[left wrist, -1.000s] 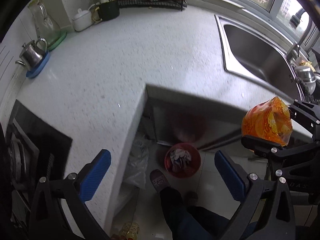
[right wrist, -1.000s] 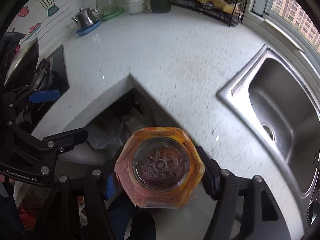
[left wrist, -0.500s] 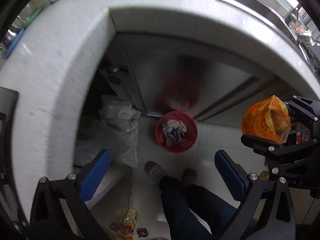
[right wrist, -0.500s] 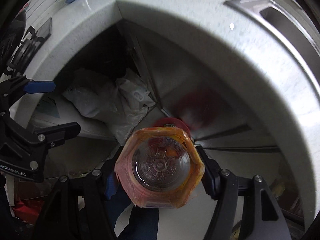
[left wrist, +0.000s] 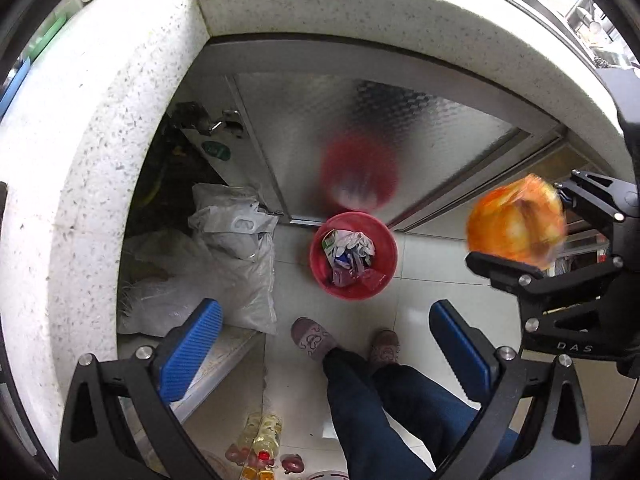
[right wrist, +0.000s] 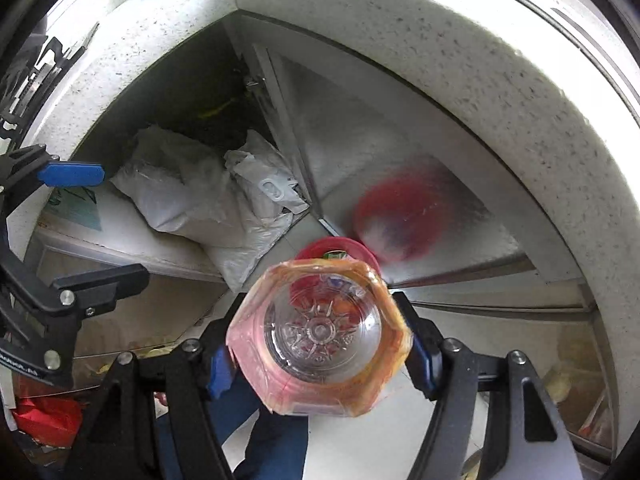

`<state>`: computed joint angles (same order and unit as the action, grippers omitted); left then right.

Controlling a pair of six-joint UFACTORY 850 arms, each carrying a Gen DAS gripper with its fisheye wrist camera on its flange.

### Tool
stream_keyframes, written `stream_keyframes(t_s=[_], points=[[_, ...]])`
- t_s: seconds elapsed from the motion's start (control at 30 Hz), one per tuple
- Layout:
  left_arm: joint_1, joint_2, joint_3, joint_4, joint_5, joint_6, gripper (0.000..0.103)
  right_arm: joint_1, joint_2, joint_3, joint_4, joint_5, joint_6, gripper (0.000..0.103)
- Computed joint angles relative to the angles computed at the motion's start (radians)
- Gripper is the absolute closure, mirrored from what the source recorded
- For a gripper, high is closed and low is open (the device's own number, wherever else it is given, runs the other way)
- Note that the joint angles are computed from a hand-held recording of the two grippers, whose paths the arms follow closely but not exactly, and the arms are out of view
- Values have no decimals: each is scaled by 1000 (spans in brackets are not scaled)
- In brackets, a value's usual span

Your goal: Collect trash

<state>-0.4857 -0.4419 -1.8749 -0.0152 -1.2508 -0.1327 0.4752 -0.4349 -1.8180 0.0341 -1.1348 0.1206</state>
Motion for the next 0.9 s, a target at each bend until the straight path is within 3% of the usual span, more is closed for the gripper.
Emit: stream_keyframes(t_s=[0.03,0.1,0.47,0.53,0.9], points=[[-1,6,4,-1,1,3,0,-3,5,5,10,3,0,17],[-4,14,10,3,3,4,0,-9,25,25,21,19,2,14],[-21,92,43,48,7,-62,0,5,80,36,-12,20,-2,12],[-29,109,38,64,4,-71,0,13,103,24,-21,19,1,1],[-79,176,-157,197,-22,-143,0,115,147,-197,-238,-74,100,1]])
